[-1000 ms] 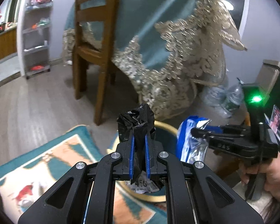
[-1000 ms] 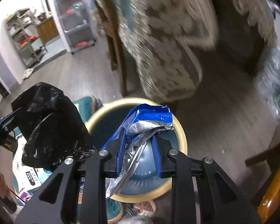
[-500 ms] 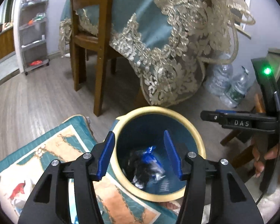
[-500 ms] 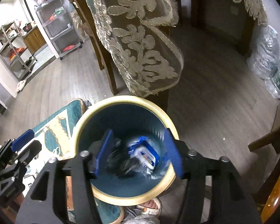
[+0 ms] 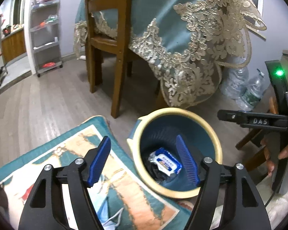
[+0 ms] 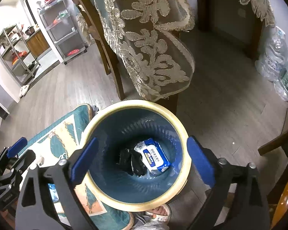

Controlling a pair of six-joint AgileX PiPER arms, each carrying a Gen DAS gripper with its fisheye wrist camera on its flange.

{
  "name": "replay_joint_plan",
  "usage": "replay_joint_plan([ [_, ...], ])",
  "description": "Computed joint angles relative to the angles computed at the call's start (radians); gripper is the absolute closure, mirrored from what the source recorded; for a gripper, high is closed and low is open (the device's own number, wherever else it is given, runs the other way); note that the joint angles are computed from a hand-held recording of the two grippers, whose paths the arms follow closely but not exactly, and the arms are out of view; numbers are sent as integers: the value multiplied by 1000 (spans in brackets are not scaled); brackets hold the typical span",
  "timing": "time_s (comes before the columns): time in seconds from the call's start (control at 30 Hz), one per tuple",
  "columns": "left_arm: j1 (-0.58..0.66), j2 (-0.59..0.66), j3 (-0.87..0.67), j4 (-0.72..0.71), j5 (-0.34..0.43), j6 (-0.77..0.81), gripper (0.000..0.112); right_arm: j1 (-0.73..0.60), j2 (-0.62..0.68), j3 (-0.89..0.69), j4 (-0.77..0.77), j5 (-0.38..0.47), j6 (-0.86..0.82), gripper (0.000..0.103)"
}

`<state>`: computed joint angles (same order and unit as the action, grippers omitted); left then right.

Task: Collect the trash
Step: 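Move both tools back over the cushion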

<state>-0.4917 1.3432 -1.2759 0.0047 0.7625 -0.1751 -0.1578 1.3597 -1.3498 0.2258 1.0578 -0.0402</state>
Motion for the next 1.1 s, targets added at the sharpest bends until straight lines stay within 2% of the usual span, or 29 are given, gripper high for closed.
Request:
replay_joint_plan([
  [0.1,37,-34,17,-28,16,14,38,2,-12,10,25,4,15,8],
  [0.3,71,-111,53,15,57,5,37,55,-66,57,28,-1,66,8],
  [0.53,133,-202,103,38,104,4,37,241,-136,122,-104,-28,191,6],
  [0.7,233,-266,129,-10,135,67,37,376,-147,149,-168,-21,287,6],
  [0.93,490,-334,159,-168,186,269,37,610,-97,99,-286,-16,443,6],
  [1.1,786,-357,161,-348,256,487,37,766,-18,32,-331,-16,536,6],
])
